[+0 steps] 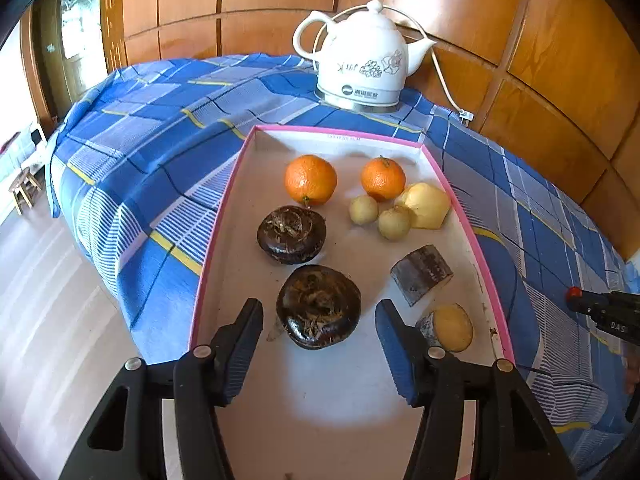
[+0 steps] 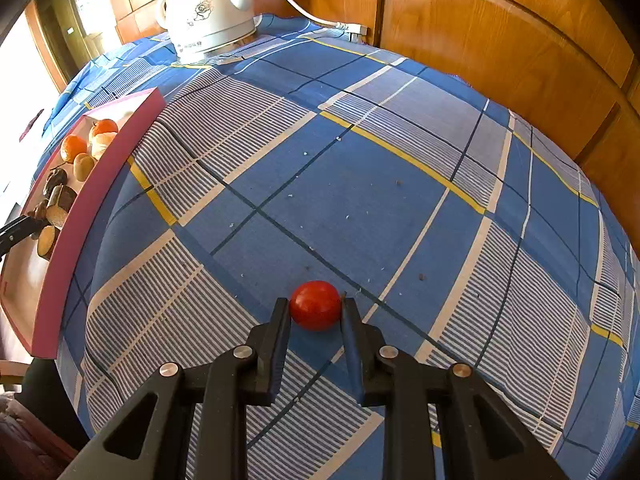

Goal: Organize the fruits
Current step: 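Carry the red tomato into the tray and open the right tool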

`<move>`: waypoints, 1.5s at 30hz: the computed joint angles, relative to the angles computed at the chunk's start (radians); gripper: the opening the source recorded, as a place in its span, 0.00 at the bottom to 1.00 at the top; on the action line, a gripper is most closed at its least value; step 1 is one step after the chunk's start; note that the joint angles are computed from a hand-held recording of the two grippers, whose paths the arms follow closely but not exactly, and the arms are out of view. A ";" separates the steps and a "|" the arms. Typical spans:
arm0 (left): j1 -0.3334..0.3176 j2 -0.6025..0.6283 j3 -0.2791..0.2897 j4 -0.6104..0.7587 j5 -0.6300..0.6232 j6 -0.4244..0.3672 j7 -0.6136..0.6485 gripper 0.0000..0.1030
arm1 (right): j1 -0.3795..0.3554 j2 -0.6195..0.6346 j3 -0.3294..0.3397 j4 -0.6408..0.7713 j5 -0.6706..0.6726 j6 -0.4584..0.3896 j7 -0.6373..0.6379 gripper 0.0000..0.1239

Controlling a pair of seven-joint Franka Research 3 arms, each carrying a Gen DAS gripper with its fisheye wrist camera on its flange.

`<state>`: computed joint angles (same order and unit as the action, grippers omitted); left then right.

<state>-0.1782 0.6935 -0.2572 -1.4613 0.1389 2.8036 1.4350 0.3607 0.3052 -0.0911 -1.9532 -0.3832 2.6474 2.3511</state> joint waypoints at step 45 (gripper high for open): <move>-0.011 -0.059 -0.010 -0.082 0.046 0.076 0.026 0.63 | 0.003 -0.002 0.004 -0.016 0.037 0.043 -0.058 0.20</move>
<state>-0.1892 0.6350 -0.2672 -1.5431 0.1851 2.8792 1.4614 0.3635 0.3035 -0.0872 -1.9688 -0.3458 2.6904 2.2934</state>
